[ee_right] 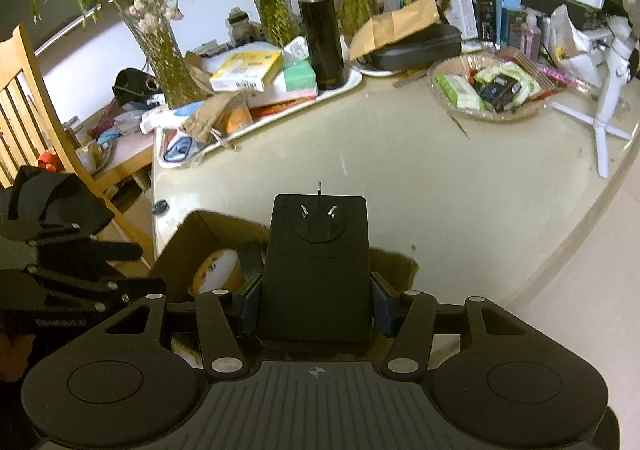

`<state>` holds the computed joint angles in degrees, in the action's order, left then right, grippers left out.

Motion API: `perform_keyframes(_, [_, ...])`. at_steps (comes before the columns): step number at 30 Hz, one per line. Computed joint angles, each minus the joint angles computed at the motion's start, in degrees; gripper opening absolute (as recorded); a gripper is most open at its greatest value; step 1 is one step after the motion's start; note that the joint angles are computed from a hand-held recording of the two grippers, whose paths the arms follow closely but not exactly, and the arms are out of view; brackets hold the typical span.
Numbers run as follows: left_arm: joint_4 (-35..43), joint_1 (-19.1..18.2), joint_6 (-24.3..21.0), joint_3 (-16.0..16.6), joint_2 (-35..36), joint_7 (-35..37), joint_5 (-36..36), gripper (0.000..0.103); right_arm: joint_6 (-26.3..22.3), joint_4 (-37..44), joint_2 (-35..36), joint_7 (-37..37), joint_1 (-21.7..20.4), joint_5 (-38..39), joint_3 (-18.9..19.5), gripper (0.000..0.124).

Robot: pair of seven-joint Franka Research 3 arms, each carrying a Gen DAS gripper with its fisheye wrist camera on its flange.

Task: Organize rigid objects

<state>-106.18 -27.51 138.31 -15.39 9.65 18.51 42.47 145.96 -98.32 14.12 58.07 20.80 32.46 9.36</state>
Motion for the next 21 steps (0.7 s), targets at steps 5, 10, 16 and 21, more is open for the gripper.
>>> perform_keyframes(5, [-0.08, -0.09, -0.15, 0.04, -0.13, -0.66, 0.26, 0.049, 0.10, 1.88, 1.88, 2.39, 1.65, -4.84, -0.89, 0.082])
perform_keyframes(10, [-0.18, -0.14, -0.51, -0.07, -0.36, -1.30, 0.29, 0.054, 2.27, 0.30, 1.41, 3.66, 1.75, -6.59, -0.63, 0.100])
perform_keyframes(16, [0.42, -0.87, -3.45, -0.18, -0.53, -4.33, 1.88, 0.076, 1.24, -2.07, -0.56, 5.35, 1.53, -7.86, -1.03, 0.103])
perform_keyframes(21, [0.04, -1.07, -5.34, -0.59, -0.98, -5.81, 1.23, 0.096, 0.34, -4.69, -2.51, 7.03, 1.67, -9.86, -1.52, 0.103])
